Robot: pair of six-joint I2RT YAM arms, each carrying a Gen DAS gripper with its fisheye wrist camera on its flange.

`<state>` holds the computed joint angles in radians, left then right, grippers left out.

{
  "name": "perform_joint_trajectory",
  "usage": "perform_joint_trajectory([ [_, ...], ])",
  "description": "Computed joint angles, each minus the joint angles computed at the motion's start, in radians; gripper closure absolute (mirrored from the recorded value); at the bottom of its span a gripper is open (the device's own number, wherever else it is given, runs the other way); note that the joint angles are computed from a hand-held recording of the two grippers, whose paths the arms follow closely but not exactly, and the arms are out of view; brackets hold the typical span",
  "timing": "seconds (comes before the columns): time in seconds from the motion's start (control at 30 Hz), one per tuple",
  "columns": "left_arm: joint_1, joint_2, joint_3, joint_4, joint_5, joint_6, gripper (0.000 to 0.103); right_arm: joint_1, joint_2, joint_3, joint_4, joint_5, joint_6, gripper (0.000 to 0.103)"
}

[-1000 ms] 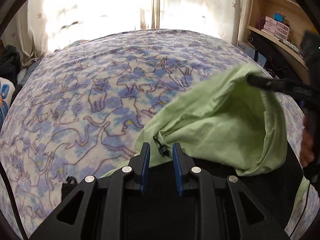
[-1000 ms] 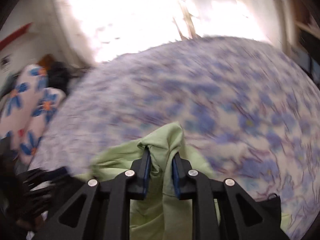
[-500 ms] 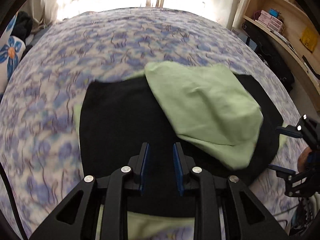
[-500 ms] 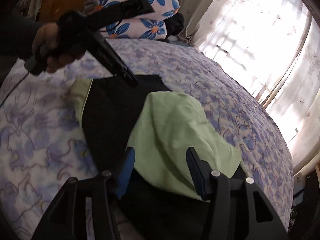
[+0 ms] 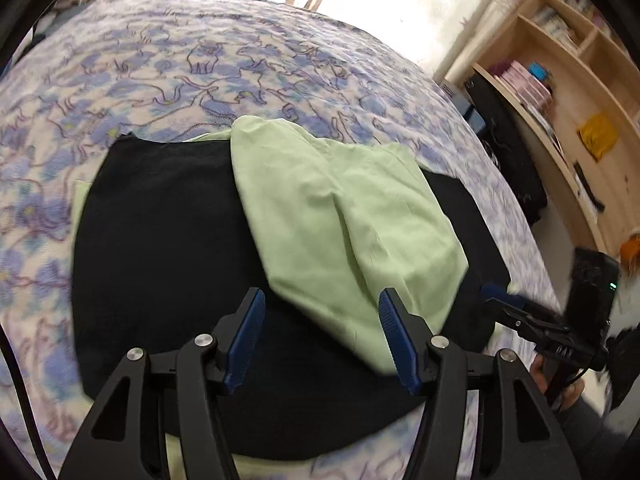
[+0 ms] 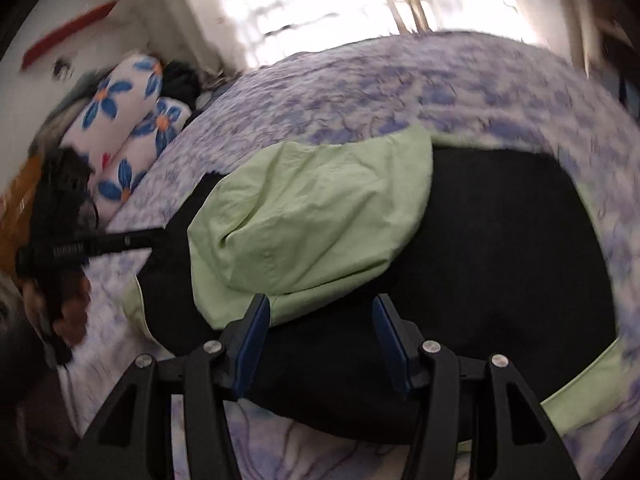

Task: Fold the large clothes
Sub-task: 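Smooth the hood flat with the left tool while the right tool presses the body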

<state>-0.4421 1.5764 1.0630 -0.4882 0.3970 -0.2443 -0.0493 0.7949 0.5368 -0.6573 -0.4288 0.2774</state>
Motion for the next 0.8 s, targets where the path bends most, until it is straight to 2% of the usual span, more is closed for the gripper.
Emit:
perform_joint_trajectory([
  [0.07, 0.013, 0.062, 0.021, 0.033, 0.030, -0.032, 0.045, -0.106, 0.101, -0.032, 0.088, -0.142, 0.054, 0.049],
  [0.17, 0.036, 0.139, 0.029, 0.095, 0.086, -0.090, 0.046, -0.122, 0.235, -0.071, 0.238, -0.225, 0.128, 0.050],
  [0.2, 0.043, 0.153, 0.019, 0.125, 0.102, -0.107, 0.056, -0.112, 0.267, -0.075, 0.276, -0.230, 0.147, 0.050],
  [0.23, 0.045, 0.166, 0.013, 0.149, 0.113, -0.125, 0.080, -0.092, 0.288, -0.077, 0.307, -0.219, 0.166, 0.050],
  [0.27, 0.044, 0.174, 0.008, 0.168, 0.115, -0.143, 0.089, -0.071, 0.304, -0.077, 0.338, -0.208, 0.181, 0.058],
  [0.3, 0.037, 0.167, -0.004, 0.190, 0.102, -0.156, 0.094, -0.049, 0.310, -0.071, 0.356, -0.197, 0.181, 0.071],
  [0.33, 0.022, 0.135, -0.034, 0.228, 0.064, -0.164, 0.097, -0.017, 0.314, -0.050, 0.348, -0.168, 0.167, 0.096],
  [0.43, -0.047, 0.056, -0.064, 0.229, -0.065, -0.137, 0.099, 0.039, 0.221, -0.002, 0.272, -0.067, 0.133, 0.097],
  [0.53, -0.114, 0.003, -0.086, 0.208, -0.148, -0.116, 0.100, 0.006, 0.118, 0.019, 0.157, -0.045, 0.074, 0.097],
  [0.6, -0.169, -0.013, -0.112, 0.193, -0.223, -0.081, 0.099, -0.006, 0.117, -0.004, 0.127, -0.010, 0.043, 0.097],
  [0.67, -0.230, 0.015, -0.132, 0.192, -0.307, -0.047, 0.099, 0.010, 0.179, -0.040, 0.125, 0.035, 0.021, 0.097],
  [0.73, -0.247, 0.031, -0.150, 0.198, -0.340, -0.043, 0.098, 0.042, 0.194, -0.080, 0.157, 0.061, 0.046, 0.097],
  [0.8, -0.248, 0.006, -0.165, 0.195, -0.360, -0.039, 0.096, 0.064, 0.158, -0.054, 0.106, 0.091, 0.070, 0.092],
])
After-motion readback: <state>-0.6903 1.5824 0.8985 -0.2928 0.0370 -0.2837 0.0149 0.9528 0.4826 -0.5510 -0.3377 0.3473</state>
